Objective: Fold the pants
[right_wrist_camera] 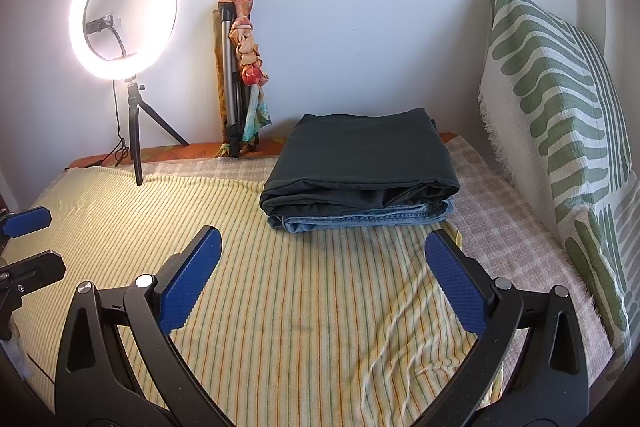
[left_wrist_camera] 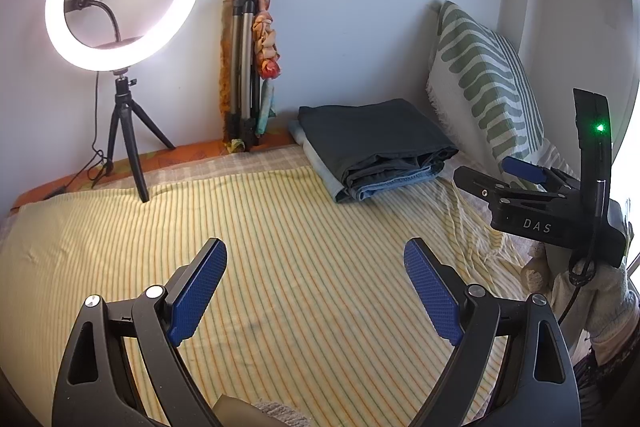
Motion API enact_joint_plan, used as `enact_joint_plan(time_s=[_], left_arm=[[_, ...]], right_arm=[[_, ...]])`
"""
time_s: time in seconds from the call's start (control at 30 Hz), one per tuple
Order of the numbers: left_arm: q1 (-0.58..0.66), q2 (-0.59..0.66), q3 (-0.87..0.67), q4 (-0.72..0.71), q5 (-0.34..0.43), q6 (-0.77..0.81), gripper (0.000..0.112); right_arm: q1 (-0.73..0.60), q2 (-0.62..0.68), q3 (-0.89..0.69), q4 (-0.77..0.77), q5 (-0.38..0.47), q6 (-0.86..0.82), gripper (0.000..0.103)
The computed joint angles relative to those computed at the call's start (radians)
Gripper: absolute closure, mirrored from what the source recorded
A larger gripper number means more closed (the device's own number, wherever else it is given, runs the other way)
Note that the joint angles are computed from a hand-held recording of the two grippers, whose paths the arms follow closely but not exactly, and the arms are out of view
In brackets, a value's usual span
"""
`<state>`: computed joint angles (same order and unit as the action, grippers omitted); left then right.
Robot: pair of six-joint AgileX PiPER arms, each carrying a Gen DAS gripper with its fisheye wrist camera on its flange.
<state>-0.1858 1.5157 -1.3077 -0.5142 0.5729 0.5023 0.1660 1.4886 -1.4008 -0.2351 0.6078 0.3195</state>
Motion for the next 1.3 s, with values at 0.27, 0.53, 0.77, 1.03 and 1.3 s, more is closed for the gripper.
enact_joint_plan(time_s=[0.27,0.53,0.77,1.03,1.3], left_arm=[[0.003,-0.002,-0.002,-0.013,0.006,0.015,0.022],[0.003,-0.003,-0.005,-0.004,0.007,0.007,0.022],[0.001,-0.001,-0.008,0.012,0.006,-0.006,0.022],[-0.001,0.002,-0.008,0.026,0.001,-0.019,0.022],[-0.006,-0.017,0.031,0.033,-0.058,0.005,0.022]], right_arm=[[-0.001,0.001,0.000,0.013,0.001,-0.010,0.000],[-0.001,0.007,-0.004,0.025,0.001,-0.025,0.000],[0.008,0.008,-0.004,0.017,0.005,-0.016,0.000],[0.007,0.008,-0.004,0.021,0.006,-0.017,0.000],[0.015,0.017,-0.009,0.026,0.013,-0.018,0.000]])
